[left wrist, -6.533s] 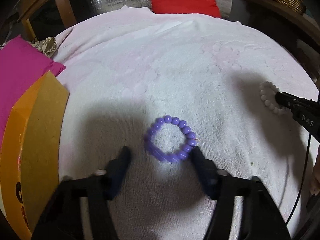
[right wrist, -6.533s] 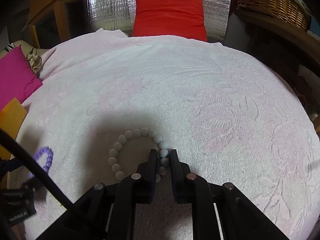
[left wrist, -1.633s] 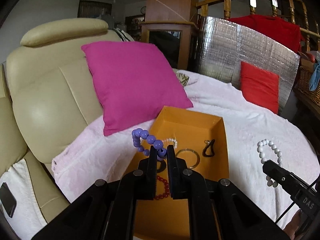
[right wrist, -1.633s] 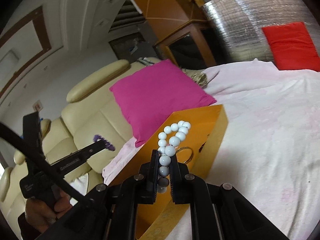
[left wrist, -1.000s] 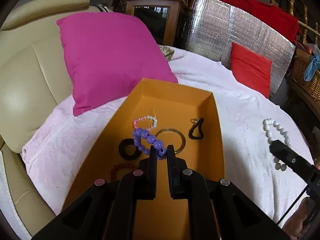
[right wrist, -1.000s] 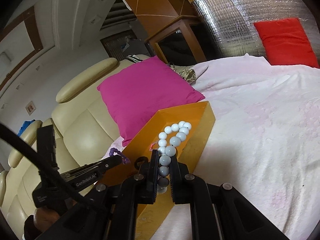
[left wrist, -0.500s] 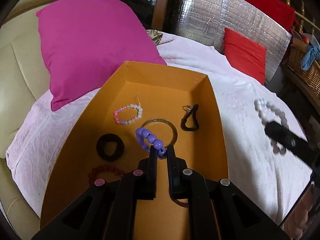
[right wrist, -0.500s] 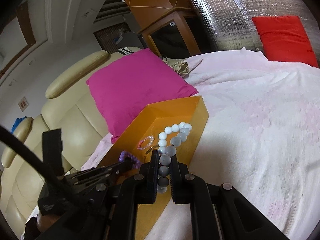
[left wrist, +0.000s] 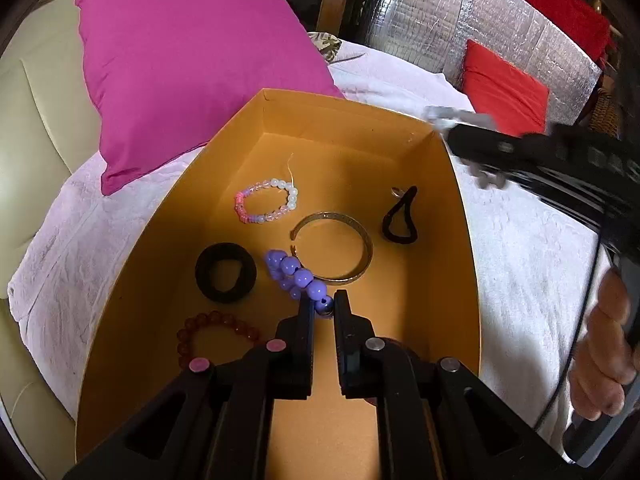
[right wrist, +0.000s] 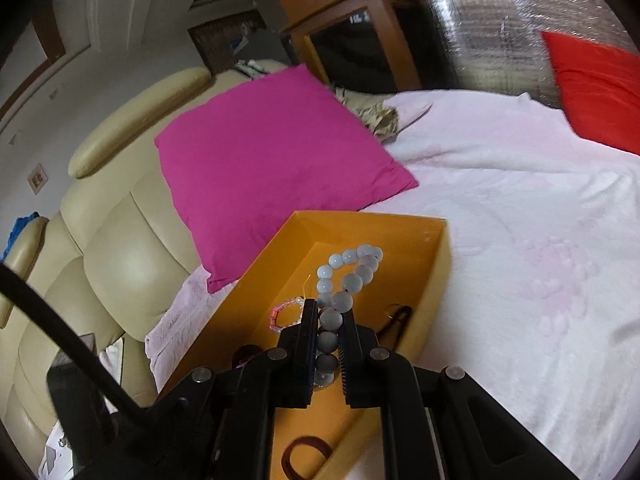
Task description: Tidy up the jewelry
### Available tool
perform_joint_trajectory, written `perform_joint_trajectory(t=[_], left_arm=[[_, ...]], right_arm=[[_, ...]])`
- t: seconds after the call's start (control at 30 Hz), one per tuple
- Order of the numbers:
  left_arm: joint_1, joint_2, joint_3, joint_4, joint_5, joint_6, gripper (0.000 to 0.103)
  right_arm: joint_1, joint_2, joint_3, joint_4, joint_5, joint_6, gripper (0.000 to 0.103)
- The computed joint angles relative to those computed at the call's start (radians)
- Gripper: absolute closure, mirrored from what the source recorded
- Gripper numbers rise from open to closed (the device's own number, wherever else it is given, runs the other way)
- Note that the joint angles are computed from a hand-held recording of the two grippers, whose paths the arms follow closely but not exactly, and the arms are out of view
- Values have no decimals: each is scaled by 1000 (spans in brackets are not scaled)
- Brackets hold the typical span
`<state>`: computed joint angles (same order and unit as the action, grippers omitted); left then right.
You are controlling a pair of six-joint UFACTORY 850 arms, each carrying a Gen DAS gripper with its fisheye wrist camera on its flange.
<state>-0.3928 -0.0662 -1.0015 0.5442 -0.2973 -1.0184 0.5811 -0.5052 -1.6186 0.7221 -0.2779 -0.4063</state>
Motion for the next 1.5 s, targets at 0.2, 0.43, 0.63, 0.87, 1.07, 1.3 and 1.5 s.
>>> perform_joint_trajectory(t=[0.2,0.43,0.63,0.87,1.07,1.3,1.5], left_arm=[[10,-14,-14,-98,-14,86,93],[18,-31,-29,-181,-32,161,93],[20,-47,-43,-214,-54,189,93],[37,-46,-45,-256,-61,206,49],[17,26,11,124,-95,-183,35],[-56,125,43,435,-275,-478,32],[-194,233,45,579,-496,-555,20]], right_arm=[[7,-98,-139,-165,-94,173,92],[6,-194,-280,-324,-188,350,92],[7,-269,-390,-418,-258,460,91],[2,-366,-544,-464,-390,561,82],[-13,-214,-319,-380,-245,507,78],[11,68,22,-495,-87,524,78],[48,298,246,-465,-12,463,75]])
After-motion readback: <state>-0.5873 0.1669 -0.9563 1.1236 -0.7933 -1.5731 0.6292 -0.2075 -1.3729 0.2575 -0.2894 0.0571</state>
